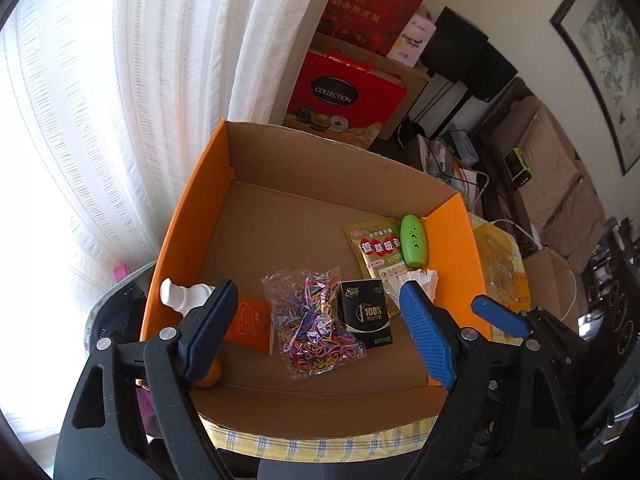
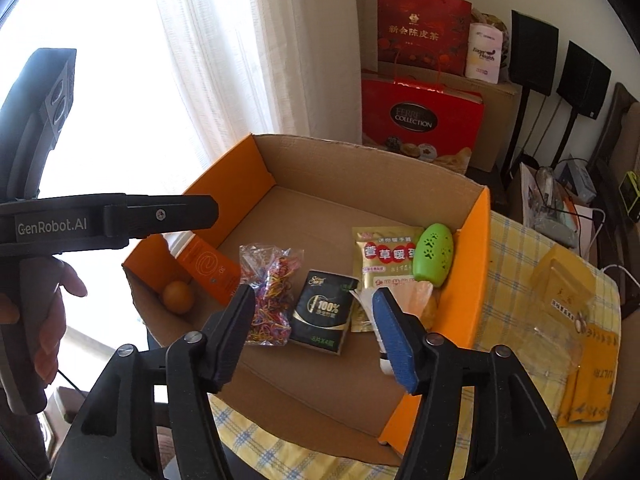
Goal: Organize objects
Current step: 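Open both grippers to drop the tube and rubber band bag into the box, then withdraw both tools from the box back over the table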
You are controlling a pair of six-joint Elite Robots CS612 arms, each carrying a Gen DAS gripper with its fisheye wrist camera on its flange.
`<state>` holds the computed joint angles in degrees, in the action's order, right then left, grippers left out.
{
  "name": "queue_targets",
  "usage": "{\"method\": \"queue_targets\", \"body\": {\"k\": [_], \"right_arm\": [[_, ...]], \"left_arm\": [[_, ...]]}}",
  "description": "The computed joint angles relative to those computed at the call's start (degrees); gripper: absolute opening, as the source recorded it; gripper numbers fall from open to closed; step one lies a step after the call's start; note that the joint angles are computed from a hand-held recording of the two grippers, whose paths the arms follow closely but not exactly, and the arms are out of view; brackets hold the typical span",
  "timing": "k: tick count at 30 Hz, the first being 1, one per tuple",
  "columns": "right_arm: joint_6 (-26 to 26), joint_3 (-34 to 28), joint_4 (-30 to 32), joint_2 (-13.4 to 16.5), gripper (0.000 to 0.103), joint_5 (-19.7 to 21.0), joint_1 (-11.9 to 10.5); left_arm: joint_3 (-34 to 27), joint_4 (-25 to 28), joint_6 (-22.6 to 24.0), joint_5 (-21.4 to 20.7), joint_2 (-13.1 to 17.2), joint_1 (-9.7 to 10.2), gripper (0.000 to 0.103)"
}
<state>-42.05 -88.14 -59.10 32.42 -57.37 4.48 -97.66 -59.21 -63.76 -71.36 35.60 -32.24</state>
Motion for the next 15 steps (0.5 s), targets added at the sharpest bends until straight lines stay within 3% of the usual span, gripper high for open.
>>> {"method": "queue_targets", "body": {"k": [3,6,9,15], "right_arm": [[-0.28,0.31,1.08,-0.48,0.079,-0.60,-0.65],[0.19,0.46,1.14,-0.68,0.080,-0.90,-1.32],[0.90,0.20,-0.55,-0.58,0.084,-2.74,-1.92],[3.35,0.59,-3.61,-0.61,0.088,-4.77,-3.27]], "left_arm": [[0.90,-1.09,0.98,-1.21,-0.22,-0.12,0.081],[2.01,-1.19,1.89,-0.70,-0.73,-0.58,0.082],[3.17,-1.22,2.71,0.26,-1.30,-1.11,0.096],[5.77,-1.47,4.80,2.58,-2.62,-2.41,0.096]]}}
